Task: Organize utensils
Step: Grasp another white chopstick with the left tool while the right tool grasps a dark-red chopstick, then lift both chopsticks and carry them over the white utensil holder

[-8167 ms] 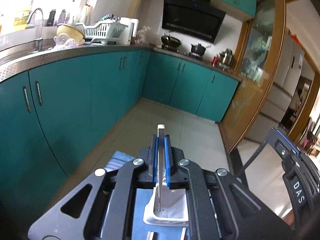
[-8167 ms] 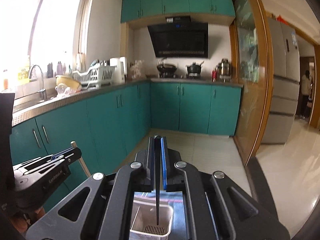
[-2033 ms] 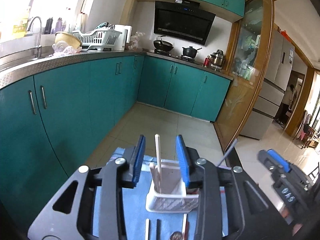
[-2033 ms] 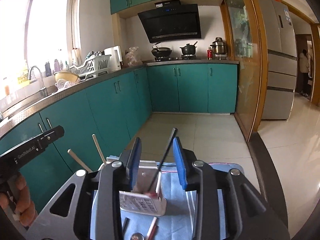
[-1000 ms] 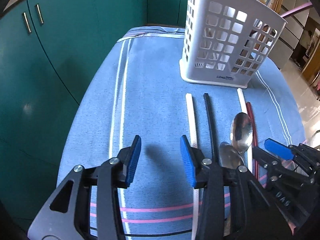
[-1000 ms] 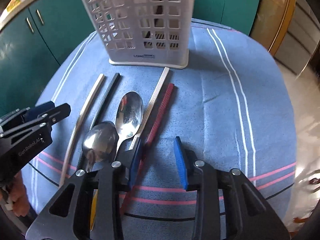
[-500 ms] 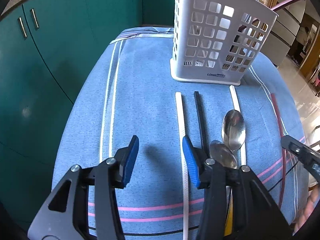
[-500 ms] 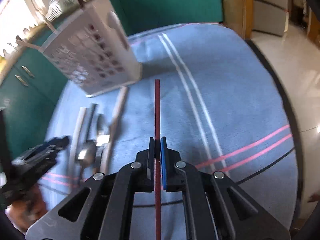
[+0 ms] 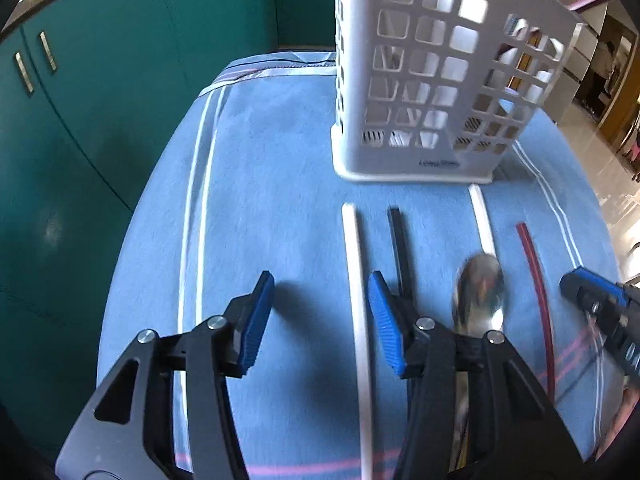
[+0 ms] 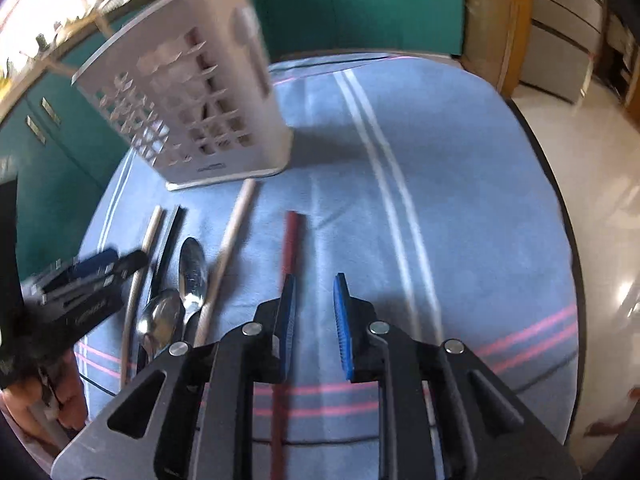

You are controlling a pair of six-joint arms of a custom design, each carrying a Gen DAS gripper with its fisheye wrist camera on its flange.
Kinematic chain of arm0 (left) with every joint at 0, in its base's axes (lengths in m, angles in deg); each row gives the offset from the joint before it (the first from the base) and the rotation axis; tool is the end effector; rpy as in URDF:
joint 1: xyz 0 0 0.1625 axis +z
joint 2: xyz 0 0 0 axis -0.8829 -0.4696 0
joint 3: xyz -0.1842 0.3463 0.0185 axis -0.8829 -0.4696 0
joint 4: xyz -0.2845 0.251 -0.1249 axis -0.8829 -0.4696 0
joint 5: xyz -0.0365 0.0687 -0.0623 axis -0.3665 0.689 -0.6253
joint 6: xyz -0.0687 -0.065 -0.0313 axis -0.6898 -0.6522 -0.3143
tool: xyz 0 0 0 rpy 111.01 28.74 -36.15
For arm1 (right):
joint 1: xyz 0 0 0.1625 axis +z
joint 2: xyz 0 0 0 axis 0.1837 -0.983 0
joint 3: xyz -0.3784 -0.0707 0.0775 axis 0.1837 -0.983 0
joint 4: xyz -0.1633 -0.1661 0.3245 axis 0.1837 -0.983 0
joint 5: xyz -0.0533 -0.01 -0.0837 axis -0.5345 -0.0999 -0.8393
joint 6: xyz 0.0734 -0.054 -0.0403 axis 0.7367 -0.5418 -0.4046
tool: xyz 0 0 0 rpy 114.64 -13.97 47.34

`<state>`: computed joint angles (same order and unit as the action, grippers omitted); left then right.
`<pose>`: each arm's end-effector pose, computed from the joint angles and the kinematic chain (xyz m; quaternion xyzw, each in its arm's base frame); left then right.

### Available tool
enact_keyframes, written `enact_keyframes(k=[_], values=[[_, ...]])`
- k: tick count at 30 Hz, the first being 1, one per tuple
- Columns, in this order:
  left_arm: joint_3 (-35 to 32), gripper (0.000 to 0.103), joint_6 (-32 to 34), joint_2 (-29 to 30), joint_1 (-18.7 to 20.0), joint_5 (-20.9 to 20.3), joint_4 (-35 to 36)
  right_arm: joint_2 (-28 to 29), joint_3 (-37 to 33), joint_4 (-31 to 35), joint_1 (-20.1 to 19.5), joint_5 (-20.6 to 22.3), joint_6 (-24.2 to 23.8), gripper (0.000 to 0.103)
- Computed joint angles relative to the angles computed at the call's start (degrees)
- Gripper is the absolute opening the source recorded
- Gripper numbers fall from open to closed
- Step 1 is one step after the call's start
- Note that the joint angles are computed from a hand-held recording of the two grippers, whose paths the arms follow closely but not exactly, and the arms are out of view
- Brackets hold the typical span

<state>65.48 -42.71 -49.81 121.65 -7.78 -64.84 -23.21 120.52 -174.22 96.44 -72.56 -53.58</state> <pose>-0.1424 -0.6752 0.2248 0.0010 0.8701 -0.2941 0.3955 0.2967 -0.6870 0.1079 0.2172 -0.9260 0.1710 0.2571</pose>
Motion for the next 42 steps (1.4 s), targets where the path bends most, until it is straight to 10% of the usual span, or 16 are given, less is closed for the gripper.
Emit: enact_keyframes(k=[16, 19, 22, 42], values=[[-7.9, 0.049, -0.3, 5.0, 0.7, 2.8, 5.6, 10.5, -13.4, 3.5, 1.8, -6.1, -5.3, 0.020], [-7.2, 0.031, 1.1, 4.7, 0.6, 0.8, 3.5, 10.5, -13.1, 2.7, 1.5, -5.5, -5.9, 0.016], [-5.8, 0.007, 2.3, 4.6, -0.1, 0.7, 1.4, 8.9, -11.0, 2.4, 1.1, -4.0, -5.3, 0.008], [6.7, 0.006, 13.8, -9.1, -13.1, 4.9, -23.2, -12.5, 7.9, -11.0, 5.0, 12.6, -9.7, 0.007]])
